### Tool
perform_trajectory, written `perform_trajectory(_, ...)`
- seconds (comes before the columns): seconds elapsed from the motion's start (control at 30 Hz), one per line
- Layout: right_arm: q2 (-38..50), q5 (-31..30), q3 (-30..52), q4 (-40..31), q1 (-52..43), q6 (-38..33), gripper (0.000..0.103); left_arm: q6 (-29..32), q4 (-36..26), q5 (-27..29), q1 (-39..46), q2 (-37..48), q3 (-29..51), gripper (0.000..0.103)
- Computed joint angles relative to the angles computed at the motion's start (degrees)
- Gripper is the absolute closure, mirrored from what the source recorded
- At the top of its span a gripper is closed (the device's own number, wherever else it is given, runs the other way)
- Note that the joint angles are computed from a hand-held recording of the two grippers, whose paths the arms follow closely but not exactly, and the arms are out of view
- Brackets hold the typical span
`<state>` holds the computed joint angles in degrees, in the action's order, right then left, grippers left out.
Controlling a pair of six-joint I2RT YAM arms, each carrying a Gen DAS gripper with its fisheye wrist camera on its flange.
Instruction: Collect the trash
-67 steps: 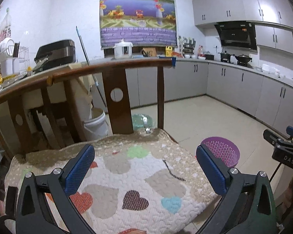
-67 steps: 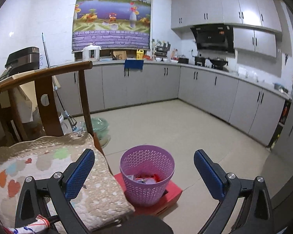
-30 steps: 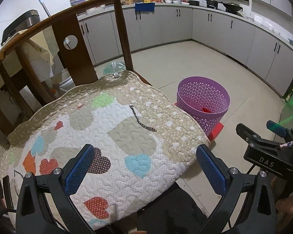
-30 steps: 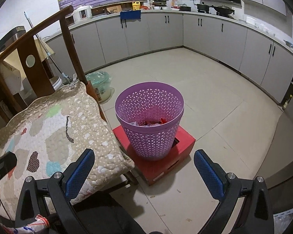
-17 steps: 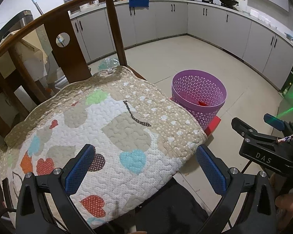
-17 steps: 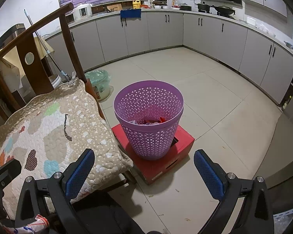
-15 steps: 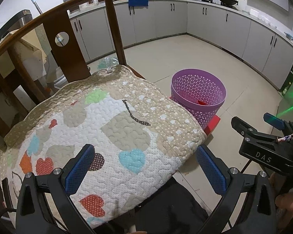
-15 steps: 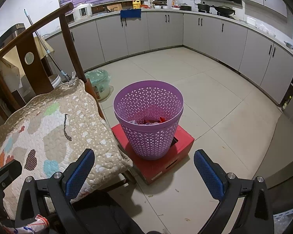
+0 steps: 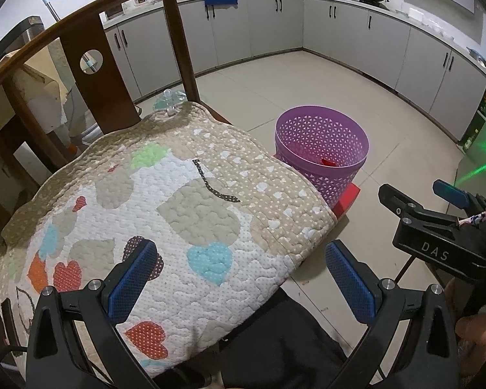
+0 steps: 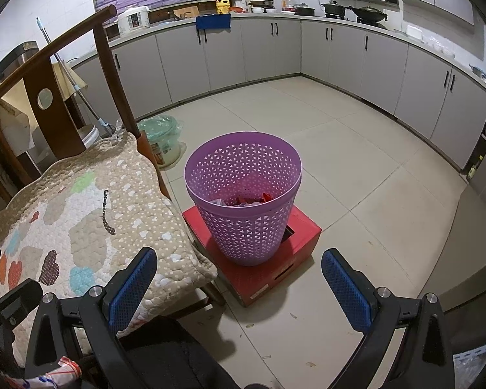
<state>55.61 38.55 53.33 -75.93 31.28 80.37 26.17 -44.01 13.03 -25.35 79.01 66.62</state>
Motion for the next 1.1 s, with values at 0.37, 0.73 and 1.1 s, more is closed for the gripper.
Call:
perform_trajectory(0.37, -1.4, -0.1, -1.0, 0.1, -0.7, -0.1, 0.000, 0.8, -0.1, 0.0, -0.9, 0.1, -0.4, 0.000)
perform_trajectory(0.73, -2.7, -0.8, -2.0, 0.7, -2.0, -0.9, 0.000, 0.9, -0.6, 0.0, -1.1, 0.6, -0.4, 0.000)
perform_trajectory(1.1, -4.0, -1.3, -3.4, 1.4, -3.1, -1.3, 0.000, 0.9, -0.1, -0.5, -2.2, 0.0, -0.8, 0.000)
